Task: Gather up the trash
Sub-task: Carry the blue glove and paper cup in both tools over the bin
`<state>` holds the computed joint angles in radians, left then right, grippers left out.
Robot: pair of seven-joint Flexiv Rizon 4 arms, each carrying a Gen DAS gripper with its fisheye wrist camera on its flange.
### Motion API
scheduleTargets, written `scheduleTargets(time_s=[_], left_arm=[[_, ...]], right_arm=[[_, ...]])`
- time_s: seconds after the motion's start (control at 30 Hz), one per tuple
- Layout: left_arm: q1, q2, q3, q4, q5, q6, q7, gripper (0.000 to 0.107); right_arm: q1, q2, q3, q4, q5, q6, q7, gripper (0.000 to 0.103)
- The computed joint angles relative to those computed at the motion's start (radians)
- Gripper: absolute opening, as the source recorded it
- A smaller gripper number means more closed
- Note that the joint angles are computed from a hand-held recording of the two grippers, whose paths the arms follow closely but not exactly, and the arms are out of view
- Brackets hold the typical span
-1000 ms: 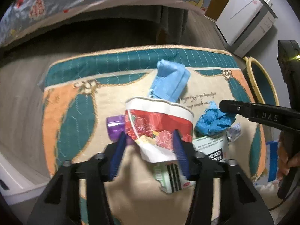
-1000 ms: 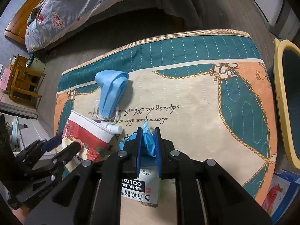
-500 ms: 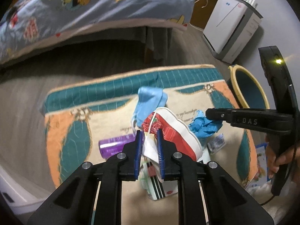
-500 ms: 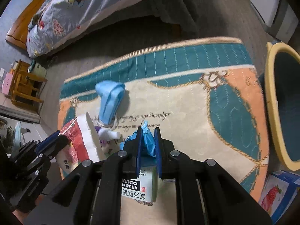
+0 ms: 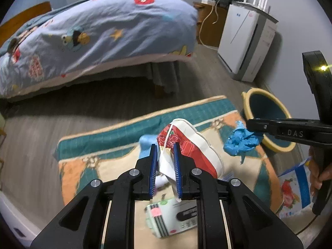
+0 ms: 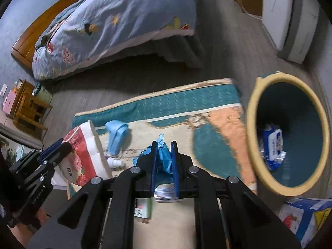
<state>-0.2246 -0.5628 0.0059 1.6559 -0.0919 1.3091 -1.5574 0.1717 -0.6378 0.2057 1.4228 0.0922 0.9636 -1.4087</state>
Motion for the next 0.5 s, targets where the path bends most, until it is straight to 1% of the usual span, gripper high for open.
scheduleTargets(time_s=[0.2, 0.5], left_arm=[[-0.029, -0.028, -0.005, -0.06, 0.013, -0.016, -0.001, 0.017], [-0.08, -0.09, -0.004, -0.168, 0.03, -0.064, -0.015, 0.017]], right_arm=[[-0.032, 0.028, -0.023, 0.036, -0.001, 0.025, 0.008, 0.012], [-0.094, 0.054, -0.024, 0.067, 0.027, 0.045, -0.007, 0.012]])
